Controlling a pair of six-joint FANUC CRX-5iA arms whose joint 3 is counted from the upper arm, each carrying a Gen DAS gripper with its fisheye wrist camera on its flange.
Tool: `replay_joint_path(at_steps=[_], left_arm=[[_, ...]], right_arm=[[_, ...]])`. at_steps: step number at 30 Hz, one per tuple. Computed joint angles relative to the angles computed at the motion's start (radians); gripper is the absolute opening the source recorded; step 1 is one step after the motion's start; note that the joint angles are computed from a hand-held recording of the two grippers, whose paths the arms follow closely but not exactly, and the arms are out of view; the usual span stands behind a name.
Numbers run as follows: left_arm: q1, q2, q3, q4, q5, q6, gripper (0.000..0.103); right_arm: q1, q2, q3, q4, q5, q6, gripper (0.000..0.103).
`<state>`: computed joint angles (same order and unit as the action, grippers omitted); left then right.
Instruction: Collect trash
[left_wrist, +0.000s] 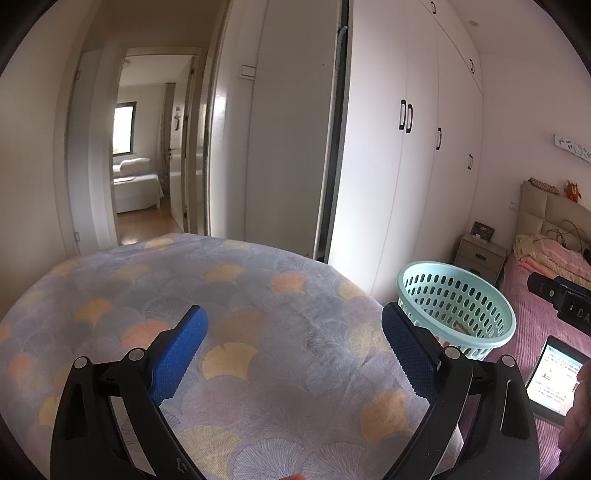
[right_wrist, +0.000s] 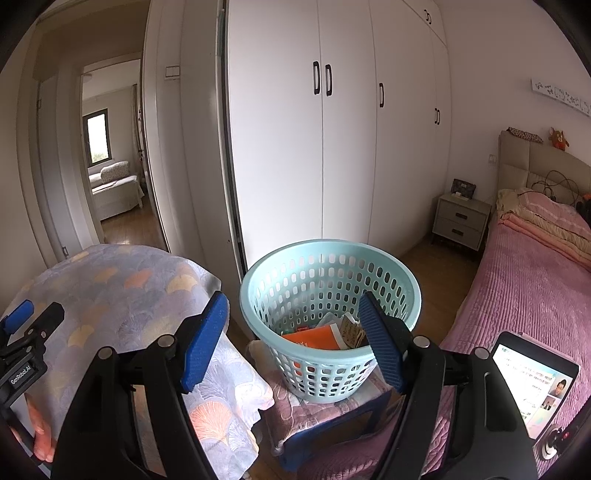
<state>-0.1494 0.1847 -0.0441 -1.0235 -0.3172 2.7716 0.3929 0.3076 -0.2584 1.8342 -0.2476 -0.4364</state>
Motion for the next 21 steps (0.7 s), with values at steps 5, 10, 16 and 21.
replay_joint_path(at_steps=[5,10,16,21], left_arm=[[0.001,0.000,0.000,0.005,0.001,-0.005,0.092],[0.001,-0.001,0.000,0.006,0.000,-0.007,0.092],[0.015,-0.005,0.000,0.044,0.012,-0.057,0.092],[0.054,-0.019,-0.015,0.173,0.037,-0.172,0.092]], right_arm=[[0.003,0.002,0.002,-0.009,0.000,0.008,0.070],[0.003,0.003,0.004,-0.014,0.002,0.009,0.070],[-0.009,0.003,0.010,0.023,0.024,-0.018,0.070],[-0.019,0.007,0.021,0.039,0.043,-0.030,0.070]])
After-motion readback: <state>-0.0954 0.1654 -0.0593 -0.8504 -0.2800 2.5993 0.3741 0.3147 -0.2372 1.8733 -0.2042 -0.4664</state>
